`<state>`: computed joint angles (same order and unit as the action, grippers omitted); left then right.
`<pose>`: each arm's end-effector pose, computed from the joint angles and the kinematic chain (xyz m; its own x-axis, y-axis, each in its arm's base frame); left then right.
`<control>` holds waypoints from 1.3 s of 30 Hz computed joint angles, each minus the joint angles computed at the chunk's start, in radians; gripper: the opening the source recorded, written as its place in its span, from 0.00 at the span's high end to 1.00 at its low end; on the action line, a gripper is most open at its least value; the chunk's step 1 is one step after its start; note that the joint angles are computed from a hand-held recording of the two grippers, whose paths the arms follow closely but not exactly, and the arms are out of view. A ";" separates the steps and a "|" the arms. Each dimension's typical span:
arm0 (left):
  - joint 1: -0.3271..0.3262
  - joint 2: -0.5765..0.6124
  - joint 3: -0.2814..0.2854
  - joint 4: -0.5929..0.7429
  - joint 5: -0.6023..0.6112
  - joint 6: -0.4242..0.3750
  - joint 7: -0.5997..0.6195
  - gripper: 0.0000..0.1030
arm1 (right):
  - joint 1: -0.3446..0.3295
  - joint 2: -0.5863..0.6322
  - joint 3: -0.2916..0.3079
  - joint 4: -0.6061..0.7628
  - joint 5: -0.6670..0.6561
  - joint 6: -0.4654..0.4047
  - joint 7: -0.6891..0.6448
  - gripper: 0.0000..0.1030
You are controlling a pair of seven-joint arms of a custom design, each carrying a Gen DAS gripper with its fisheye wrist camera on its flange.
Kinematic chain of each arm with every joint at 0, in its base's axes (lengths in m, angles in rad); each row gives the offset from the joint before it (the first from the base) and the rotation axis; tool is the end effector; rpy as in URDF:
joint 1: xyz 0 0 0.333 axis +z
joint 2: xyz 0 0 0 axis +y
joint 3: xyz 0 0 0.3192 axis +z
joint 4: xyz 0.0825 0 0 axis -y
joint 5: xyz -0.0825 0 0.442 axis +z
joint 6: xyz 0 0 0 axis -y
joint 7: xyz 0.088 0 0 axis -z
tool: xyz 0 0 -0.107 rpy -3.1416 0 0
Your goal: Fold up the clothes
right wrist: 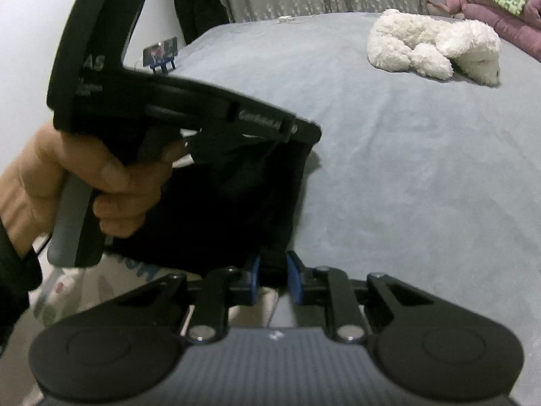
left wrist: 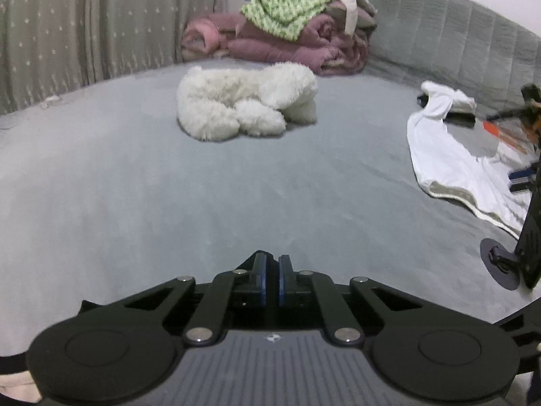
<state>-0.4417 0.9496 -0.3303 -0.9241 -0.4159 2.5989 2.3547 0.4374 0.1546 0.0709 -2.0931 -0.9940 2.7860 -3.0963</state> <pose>0.7288 -0.5097 0.3944 -0.8778 -0.4716 0.0835 -0.3474 0.5069 -0.7889 0.5449 0.3460 0.3610 -0.1689 -0.9611 -0.2184 -0.7202 0.2716 -0.6384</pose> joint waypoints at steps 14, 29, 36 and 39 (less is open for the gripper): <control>0.098 -0.120 -0.060 -0.178 -0.143 0.107 0.046 0.88 | -0.009 -0.003 -0.005 -0.015 0.013 0.025 0.014 0.84; 0.224 -0.442 -0.066 -0.724 -0.314 0.266 0.182 0.80 | -0.012 -0.007 0.017 0.037 -0.233 -0.014 0.207 0.80; 0.267 -0.495 -0.086 -0.805 -0.407 0.307 0.283 0.77 | -0.009 -0.017 0.026 0.005 0.059 -0.040 -0.120 0.84; 0.267 -0.500 -0.071 -0.796 -0.429 0.274 0.247 0.77 | 0.003 -0.020 0.025 0.009 0.065 -0.080 -0.139 0.84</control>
<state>-0.1744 0.4496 -0.4013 -1.7199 -0.8450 2.8731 2.6013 0.4406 0.1347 0.0963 -2.0844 -0.9293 2.7058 -3.2352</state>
